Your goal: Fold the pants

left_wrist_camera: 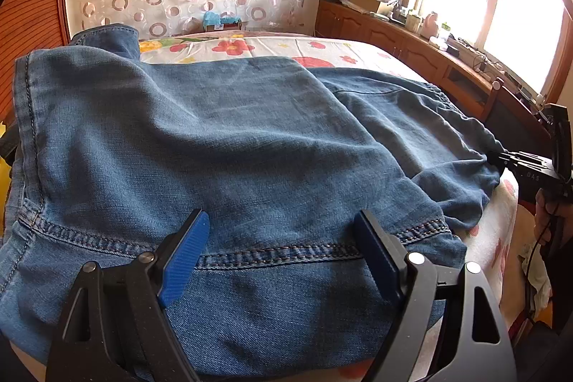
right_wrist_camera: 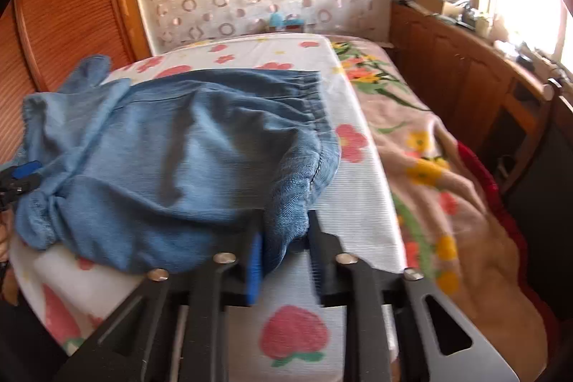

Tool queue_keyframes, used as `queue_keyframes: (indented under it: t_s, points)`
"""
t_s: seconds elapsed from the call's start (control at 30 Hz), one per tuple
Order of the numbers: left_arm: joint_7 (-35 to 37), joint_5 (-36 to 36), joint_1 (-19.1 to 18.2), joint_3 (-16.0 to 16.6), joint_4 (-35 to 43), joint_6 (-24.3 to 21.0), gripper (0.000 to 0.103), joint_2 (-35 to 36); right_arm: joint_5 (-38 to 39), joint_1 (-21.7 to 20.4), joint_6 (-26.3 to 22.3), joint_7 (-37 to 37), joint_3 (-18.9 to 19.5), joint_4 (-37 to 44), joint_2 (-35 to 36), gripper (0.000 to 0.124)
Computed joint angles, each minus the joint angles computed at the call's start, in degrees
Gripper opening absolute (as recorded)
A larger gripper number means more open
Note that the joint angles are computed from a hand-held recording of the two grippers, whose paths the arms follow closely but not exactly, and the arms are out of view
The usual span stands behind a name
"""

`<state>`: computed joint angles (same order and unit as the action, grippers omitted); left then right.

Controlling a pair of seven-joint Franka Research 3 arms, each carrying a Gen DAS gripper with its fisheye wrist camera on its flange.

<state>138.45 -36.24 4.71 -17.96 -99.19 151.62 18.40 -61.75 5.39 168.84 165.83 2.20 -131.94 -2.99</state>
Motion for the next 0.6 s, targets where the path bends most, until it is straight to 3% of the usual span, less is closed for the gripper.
queue_keyframes:
  t_s: [0.17,0.43,0.53,0.6]
  points:
    - [-1.5,0.7,-0.1,0.6,-0.1,-0.8,0.083,-1.1,1.3,0.1,2.8,-2.9,0.0,1.0,-0.2,0.013]
    - [2.3,-3.9,1.0,1.2,-2.1,0.9,0.083,-4.1,0.2,0.0,10.6,-6.4,1.8,8.3,0.4,0.011]
    - [3.4,-5.9,1.4,1.9,-2.4,1.2,0.083,-4.9,6.8,2.2,12.3,-15.9,2.1,12.6,2.5,0.011]
    - [4.0,-7.3,1.7,2.5,-2.5,1.3,0.083,-5.3,19.9,4.0,13.6,-30.2,3.1,15.0,4.5,0.011]
